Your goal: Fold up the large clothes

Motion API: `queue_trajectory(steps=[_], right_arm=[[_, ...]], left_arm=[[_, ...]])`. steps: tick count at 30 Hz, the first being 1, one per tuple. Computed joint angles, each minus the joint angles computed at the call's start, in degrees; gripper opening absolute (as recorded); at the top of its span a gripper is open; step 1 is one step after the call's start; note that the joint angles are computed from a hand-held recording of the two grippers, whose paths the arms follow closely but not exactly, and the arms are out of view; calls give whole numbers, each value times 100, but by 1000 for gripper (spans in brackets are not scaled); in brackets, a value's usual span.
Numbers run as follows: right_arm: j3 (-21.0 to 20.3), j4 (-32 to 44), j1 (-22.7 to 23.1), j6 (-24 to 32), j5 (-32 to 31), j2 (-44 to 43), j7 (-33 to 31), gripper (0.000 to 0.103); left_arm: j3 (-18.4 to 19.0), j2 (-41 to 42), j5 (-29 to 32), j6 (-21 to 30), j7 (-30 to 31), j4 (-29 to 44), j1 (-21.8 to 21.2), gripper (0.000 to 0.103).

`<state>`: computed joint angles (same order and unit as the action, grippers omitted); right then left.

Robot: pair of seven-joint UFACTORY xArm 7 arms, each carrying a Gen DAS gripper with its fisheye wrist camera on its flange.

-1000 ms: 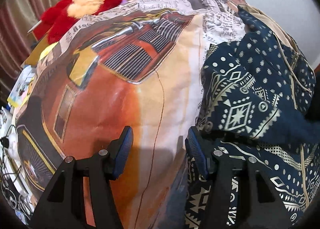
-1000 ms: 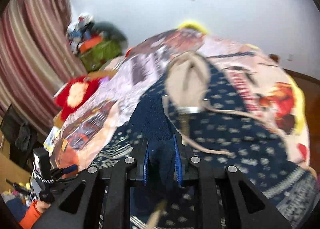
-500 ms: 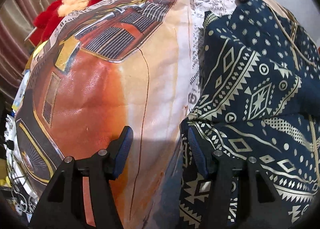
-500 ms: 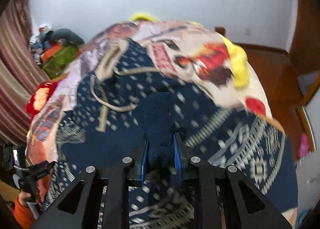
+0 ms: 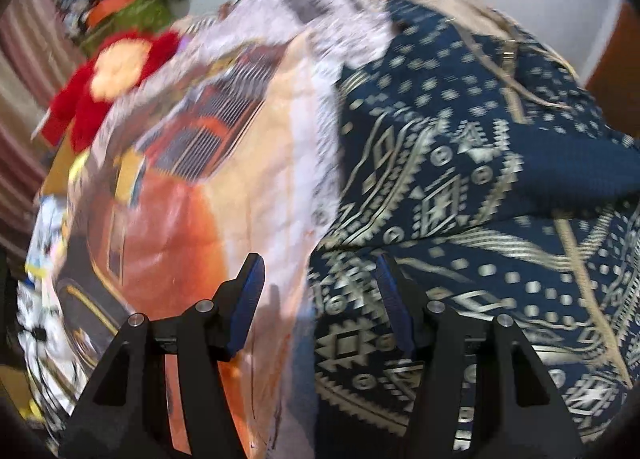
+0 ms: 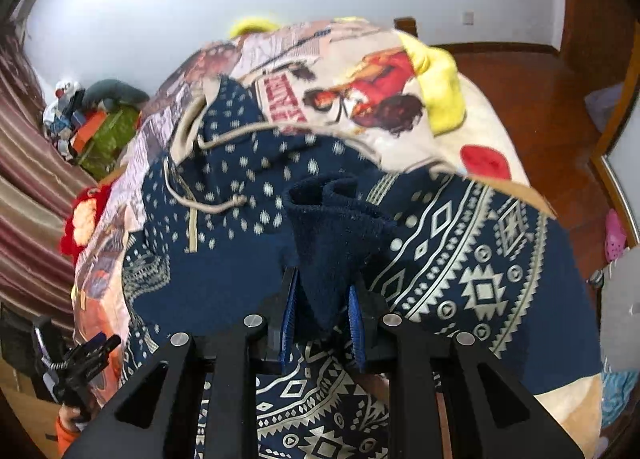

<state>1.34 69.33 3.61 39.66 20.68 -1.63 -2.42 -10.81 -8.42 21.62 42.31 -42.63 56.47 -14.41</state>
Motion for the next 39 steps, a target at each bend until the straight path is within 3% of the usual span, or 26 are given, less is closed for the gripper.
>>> queue_trajectory(steps=[8, 11, 14, 18, 22, 26, 28, 32, 39], right_arm=[[-110, -150, -61, -393, 307, -201, 154, 19], [-138, -97, -91, -242, 402, -100, 113, 20], [-120, -51, -137, -110, 259, 56, 176, 20], [-116, -90, -204, -67, 292, 153, -3, 20], [-162, -179, -313, -44, 762, 110, -288, 20], [-261, -410, -394, -171, 1746, -95, -695, 20], [-388, -536, -300, -391, 1811, -219, -589, 20], [-221, -911, -554, -1161, 231, -603, 464, 20], [-586, -962, -680, -617, -294, -1041, 314, 20]], left_arm=[[-53, 900, 144, 7, 746, 723, -356, 59], [91, 1375, 937, 347, 64, 1123, -564, 61], [311, 1552, 815, 430, -400, 1307, -573, 64], [534, 1667, 1082, 878, -1105, 1366, -569, 64], [597, 1404, 500, 305, -1144, 893, -267, 65], [532, 1505, 910, 584, -1315, 1047, -331, 65], [526, 1546, 942, 662, -1319, 1096, -347, 65], [519, 1396, 653, 542, -1213, 966, -279, 65], [315, 852, 801, 691, -605, 776, -304, 64]])
